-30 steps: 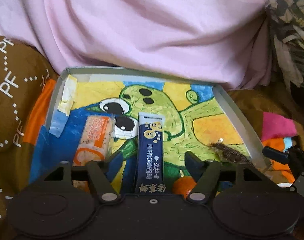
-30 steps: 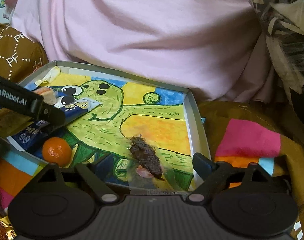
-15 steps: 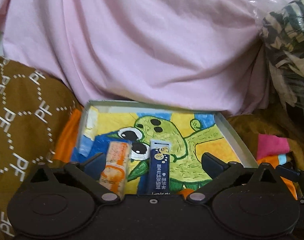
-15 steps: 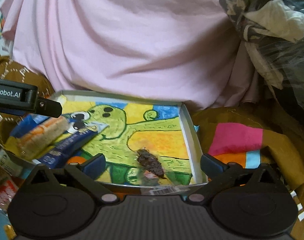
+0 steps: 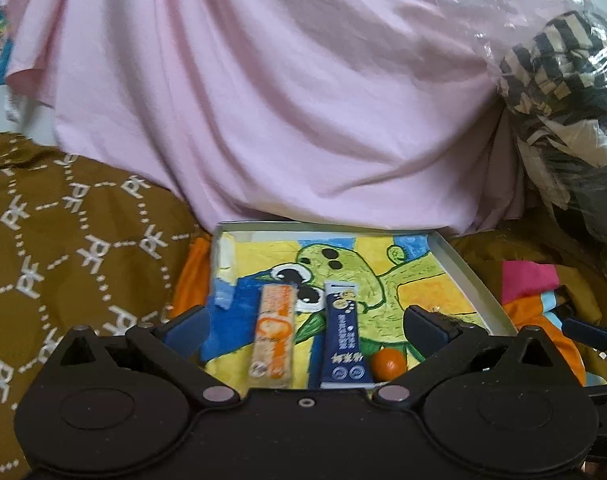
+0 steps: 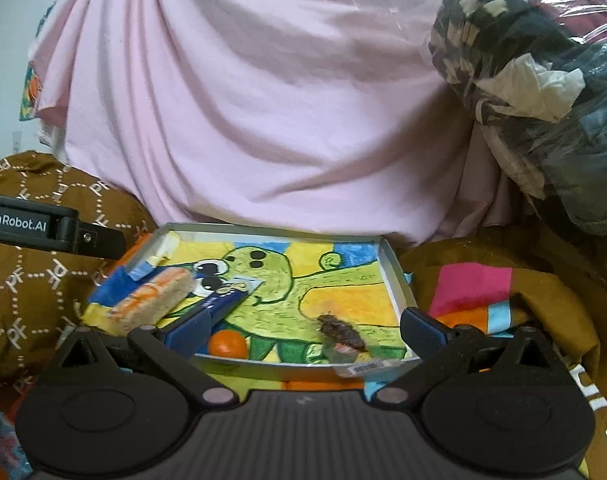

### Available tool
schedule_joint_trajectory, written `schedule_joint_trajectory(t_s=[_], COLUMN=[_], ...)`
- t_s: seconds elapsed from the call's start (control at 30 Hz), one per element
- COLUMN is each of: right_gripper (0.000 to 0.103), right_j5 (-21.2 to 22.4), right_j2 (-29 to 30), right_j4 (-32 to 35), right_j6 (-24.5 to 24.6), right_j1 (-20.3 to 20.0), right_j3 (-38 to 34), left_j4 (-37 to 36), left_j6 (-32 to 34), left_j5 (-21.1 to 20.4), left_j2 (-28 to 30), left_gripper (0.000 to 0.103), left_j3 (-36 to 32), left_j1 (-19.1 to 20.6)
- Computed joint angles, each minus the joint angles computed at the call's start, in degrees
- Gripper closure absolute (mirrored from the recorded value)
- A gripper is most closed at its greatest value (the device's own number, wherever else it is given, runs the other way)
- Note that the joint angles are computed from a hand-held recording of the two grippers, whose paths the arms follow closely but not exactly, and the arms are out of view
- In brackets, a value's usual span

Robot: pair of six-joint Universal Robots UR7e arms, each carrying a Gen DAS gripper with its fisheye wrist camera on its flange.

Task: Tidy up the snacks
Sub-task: 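Open both tools to release the packet and jerky in the tray, then withdraw both tools from the tray back toward the snack pile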

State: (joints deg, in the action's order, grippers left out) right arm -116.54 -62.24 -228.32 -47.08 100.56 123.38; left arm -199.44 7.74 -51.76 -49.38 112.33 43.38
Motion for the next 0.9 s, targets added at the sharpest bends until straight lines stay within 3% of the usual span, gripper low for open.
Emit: schedule_joint_trajectory(t_s=[0.4,0.9], right_gripper=[0.0,0.0], right_j5=[-1.16,-1.66], right_j2=[-1.84,0.29], right_j4=[-3.19,-13.33], right_j6=[0.89,-1.08], right_j1=[3.86,7.63], right_j3=[6.73,16.49], left_j4=[-1.2,0.51], left_j6=[-3.8,-7.55], left_j5=[3.67,9.56], left_j2=[-8.03,-15.08], left_gripper=[0.001,0.001], left_j3=[10.38,22.33], left_j1=[-2.42,-4.72])
